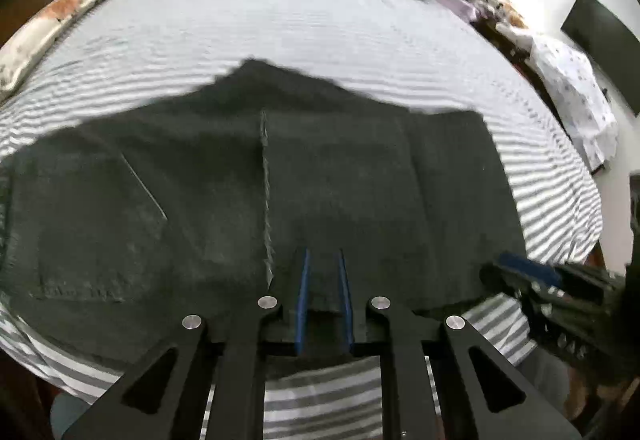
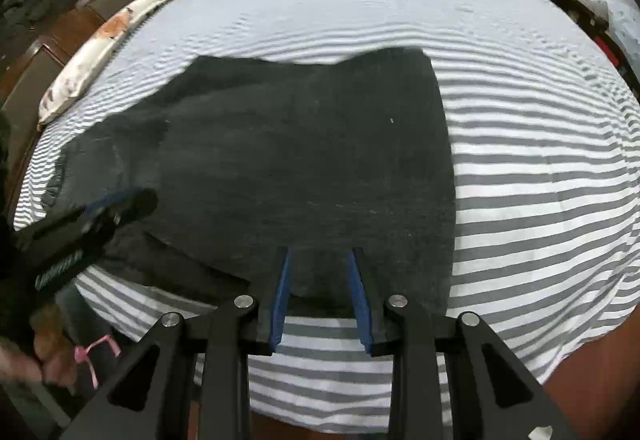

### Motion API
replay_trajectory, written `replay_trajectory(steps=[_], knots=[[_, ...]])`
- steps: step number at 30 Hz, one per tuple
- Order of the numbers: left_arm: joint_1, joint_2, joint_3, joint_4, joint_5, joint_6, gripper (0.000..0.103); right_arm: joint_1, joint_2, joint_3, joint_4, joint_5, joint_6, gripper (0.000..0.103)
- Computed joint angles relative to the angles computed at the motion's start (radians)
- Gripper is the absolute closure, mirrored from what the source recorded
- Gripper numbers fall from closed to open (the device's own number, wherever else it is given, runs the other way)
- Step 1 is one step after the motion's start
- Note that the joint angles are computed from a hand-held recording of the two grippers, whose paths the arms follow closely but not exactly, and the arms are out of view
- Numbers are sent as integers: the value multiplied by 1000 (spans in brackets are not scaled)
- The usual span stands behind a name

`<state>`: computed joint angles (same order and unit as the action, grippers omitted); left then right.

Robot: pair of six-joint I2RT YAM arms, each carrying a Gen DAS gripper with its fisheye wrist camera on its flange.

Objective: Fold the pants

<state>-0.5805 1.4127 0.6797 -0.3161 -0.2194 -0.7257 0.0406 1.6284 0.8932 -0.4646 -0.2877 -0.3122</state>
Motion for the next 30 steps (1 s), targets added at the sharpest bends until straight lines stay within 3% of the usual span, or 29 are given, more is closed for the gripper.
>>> replay_trajectory(steps=[6, 11, 15, 20, 25, 30], knots=[[15, 86, -1, 40, 29, 20, 88, -20, 118, 44, -3, -9, -12, 77], [13, 87, -3, 50, 27, 37, 88, -31, 128, 83, -17, -37, -17, 76], [35, 48, -35, 61, 62, 42, 88, -20, 200, 207, -31, -44, 10, 76], [100, -61, -84, 9, 86, 30, 88, -1, 366, 445, -90, -47, 64, 76], [222, -278, -177, -86, 75, 24, 88, 27, 473, 598, -137, -21, 123, 76], [515, -519, -263, -184, 158, 73, 88, 52, 507, 625, -122, 8, 141, 71]])
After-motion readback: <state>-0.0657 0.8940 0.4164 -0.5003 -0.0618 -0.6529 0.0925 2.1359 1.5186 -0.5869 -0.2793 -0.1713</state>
